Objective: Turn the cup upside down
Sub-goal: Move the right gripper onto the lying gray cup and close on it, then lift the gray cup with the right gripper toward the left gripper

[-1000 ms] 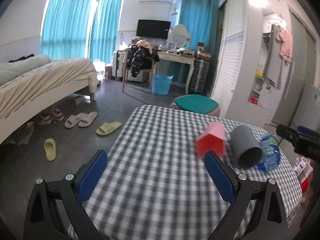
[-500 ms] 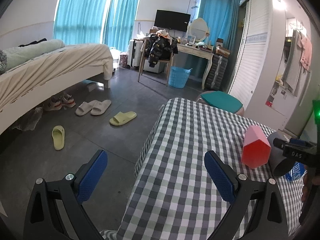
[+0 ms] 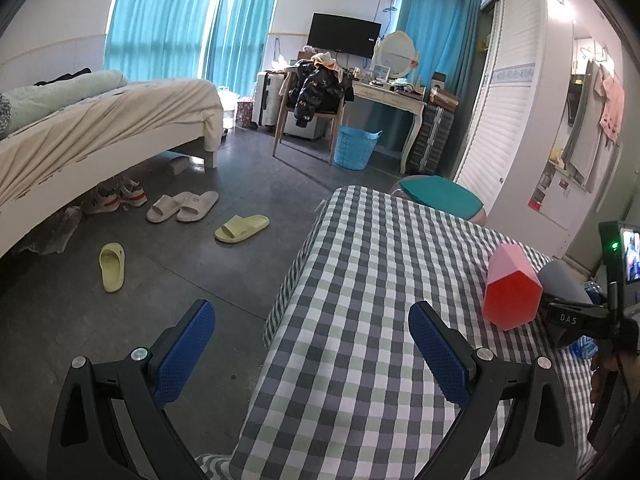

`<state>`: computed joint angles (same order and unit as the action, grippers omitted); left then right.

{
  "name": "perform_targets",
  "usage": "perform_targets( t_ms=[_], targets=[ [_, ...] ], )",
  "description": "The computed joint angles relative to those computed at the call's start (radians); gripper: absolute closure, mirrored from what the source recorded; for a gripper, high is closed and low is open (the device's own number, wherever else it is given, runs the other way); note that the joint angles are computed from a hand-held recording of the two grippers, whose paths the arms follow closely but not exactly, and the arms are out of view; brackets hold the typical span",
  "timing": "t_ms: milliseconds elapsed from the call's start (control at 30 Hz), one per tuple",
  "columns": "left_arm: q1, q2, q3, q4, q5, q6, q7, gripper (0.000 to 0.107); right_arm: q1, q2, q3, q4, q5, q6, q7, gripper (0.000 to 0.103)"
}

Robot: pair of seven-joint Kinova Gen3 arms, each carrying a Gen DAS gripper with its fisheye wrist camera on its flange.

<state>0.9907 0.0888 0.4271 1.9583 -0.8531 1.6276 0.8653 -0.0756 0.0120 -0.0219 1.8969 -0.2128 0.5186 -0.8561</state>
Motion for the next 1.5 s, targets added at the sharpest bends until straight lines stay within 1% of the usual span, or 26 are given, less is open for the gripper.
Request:
perform_targets(
  t_ms=[67,100,167,233,333,500,600,667,800,867,1033,1100,1167,1200,1233,1300,1367,1500],
  targets=[
    [0.006,0.002,0.003,-0.005,0.003,0.013,0.003,0.007,0.038,0.013,-0.028,-0.017,0.014,0.018,-0.017,0.028],
    [0.008,0.003,0.004,-0.010,0.006,0.021,0.004,0.007,0.041,0.014,-0.024,-0.021,-0.003,0.026,-0.001,0.032],
    [0.014,0.002,0.006,-0.015,0.009,0.032,0.011,0.007,0.029,0.013,0.012,-0.027,-0.066,0.048,0.069,0.032],
    [0.024,0.005,0.011,-0.024,0.008,0.049,0.016,0.007,0.046,0.012,0.018,-0.039,-0.126,0.096,0.123,0.032],
    [0.044,0.020,0.016,-0.048,0.001,0.083,0.017,0.007,0.067,-0.018,0.035,-0.025,-0.203,0.142,0.209,0.032],
    [0.084,0.043,0.016,-0.081,-0.020,0.115,0.029,0.007,0.083,-0.097,0.090,0.017,-0.284,0.237,0.296,0.032],
    [0.119,0.067,0.016,-0.107,-0.046,0.132,0.039,0.007,0.084,-0.135,0.136,0.038,-0.295,0.313,0.323,0.032],
    [0.141,0.086,0.011,-0.123,-0.058,0.135,0.041,0.007,0.096,-0.164,0.145,0.065,-0.288,0.338,0.336,0.032],
    [0.186,0.115,0.000,-0.157,-0.066,0.147,0.036,0.007,0.091,-0.226,0.179,0.131,-0.276,0.361,0.377,0.032],
    [0.207,0.124,-0.007,-0.170,-0.065,0.160,0.034,0.007,0.085,-0.261,0.189,0.161,-0.269,0.355,0.381,0.032],
    [0.235,0.126,-0.019,-0.188,-0.046,0.193,0.032,0.007,0.057,-0.307,0.222,0.195,-0.260,0.368,0.385,0.032],
    [0.240,0.132,-0.022,-0.206,-0.039,0.214,0.022,0.007,0.051,-0.301,0.237,0.184,-0.255,0.383,0.385,0.032],
    [0.240,0.132,-0.027,-0.219,-0.028,0.229,0.009,0.007,0.052,-0.301,0.234,0.168,-0.234,0.393,0.382,0.032],
    [0.235,0.130,-0.030,-0.223,-0.026,0.227,0.001,0.007,0.050,-0.293,0.231,0.148,-0.234,0.400,0.381,0.030],
    [0.230,0.130,-0.032,-0.231,-0.024,0.224,-0.009,0.007,0.045,-0.296,0.246,0.139,-0.240,0.411,0.395,0.028],
    [0.222,0.134,-0.035,-0.250,-0.028,0.219,-0.035,0.007,0.040,-0.296,0.300,0.110,-0.278,0.463,0.451,0.022],
    [0.213,0.142,-0.039,-0.279,-0.041,0.209,-0.082,0.007,0.046,-0.285,0.349,0.077,-0.322,0.515,0.510,0.021],
    [0.193,0.164,-0.063,-0.360,-0.068,0.170,-0.181,0.007,0.090,-0.244,0.449,-0.003,-0.421,0.630,0.636,0.020]
  ],
)
